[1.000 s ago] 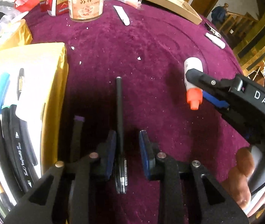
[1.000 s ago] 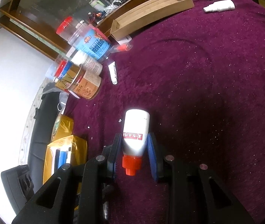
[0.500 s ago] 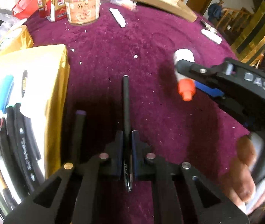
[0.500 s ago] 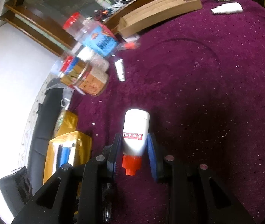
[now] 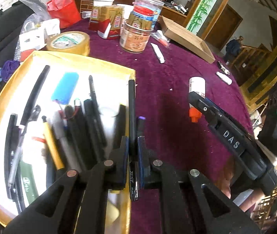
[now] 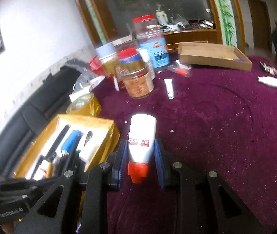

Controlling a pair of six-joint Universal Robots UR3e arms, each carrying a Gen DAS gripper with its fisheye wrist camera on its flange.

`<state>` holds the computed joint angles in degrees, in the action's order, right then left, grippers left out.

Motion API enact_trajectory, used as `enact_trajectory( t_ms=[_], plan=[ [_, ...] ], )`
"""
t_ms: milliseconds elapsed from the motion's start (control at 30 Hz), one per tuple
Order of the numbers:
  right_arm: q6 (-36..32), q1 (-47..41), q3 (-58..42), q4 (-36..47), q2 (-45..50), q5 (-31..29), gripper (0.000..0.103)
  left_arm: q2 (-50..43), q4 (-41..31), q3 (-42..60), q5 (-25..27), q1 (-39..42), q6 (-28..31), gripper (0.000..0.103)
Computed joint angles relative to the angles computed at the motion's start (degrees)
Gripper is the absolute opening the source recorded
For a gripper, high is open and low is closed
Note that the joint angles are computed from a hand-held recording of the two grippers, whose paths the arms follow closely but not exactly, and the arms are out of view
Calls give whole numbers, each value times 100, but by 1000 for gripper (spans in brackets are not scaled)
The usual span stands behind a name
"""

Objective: Organize rigid objects
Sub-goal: 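Carry the glue bottle and black pen over into the white tray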

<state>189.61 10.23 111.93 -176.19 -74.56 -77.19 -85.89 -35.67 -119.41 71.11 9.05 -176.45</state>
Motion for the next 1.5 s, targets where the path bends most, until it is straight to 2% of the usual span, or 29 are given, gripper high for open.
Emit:
enact_trajectory(
  t_ms=[100, 233, 633, 833, 1067, 1233, 1400, 1500],
  plan=[
    [-151, 329, -104, -74, 100, -484, 24, 370, -68, -272, -92, 135, 140, 7],
    [-234, 497, -100, -225, 114, -741, 24, 744, -229, -509, -286, 494, 334, 7],
    [-218, 660, -43, -460, 88, -976, 24, 798, -175, -538, -293, 541, 342, 7],
    [-206, 689, -52, -489, 112, -995, 24, 755, 85, -532, -5, 361, 249, 7],
    [-253, 655, -34, -477, 116, -858, 24, 649, 950, -687, 1112, 45, 6, 7],
    [-301, 680, -91, -414, 181, -866, 24, 640, 1347, -873, 1461, 5, 32, 7],
    [-331, 677, -147, -343, 255, -841, 24, 768, 1376, -976, 1449, 117, 179, 7],
    [-336, 557, -116, -301, 240, -537, 24, 930, 1193, -1009, 1089, 495, 365, 7]
  ],
)
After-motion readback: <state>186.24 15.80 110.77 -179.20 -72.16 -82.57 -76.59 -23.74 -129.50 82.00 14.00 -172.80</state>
